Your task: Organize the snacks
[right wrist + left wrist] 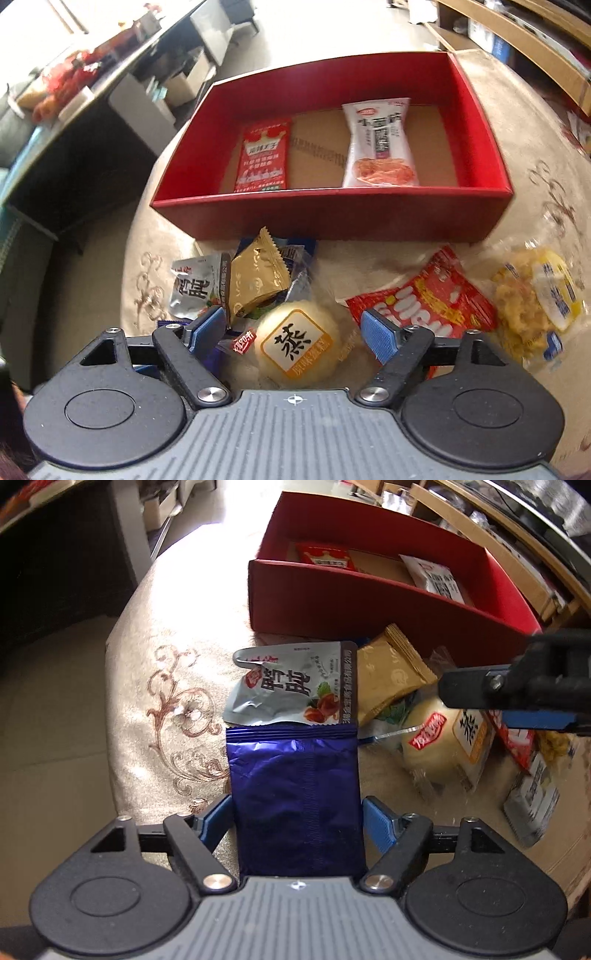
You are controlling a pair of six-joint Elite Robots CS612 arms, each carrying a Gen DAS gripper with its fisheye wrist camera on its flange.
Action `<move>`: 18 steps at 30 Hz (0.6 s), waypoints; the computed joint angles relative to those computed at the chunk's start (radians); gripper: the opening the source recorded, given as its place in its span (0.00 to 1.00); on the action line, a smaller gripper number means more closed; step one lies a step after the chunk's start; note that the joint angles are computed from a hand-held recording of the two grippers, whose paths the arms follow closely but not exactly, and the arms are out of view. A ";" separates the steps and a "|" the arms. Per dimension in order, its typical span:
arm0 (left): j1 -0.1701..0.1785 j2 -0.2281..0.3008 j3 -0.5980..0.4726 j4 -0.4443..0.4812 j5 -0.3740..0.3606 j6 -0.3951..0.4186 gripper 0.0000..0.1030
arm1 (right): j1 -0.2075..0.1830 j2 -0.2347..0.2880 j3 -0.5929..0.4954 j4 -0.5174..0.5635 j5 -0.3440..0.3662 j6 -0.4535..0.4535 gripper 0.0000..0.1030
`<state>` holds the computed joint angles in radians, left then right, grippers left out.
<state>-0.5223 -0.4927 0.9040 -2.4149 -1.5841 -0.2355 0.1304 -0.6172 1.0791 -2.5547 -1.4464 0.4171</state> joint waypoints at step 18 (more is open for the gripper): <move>0.006 -0.010 0.014 0.006 -0.032 -0.010 0.72 | 0.009 0.039 -0.026 0.031 -0.006 0.008 0.70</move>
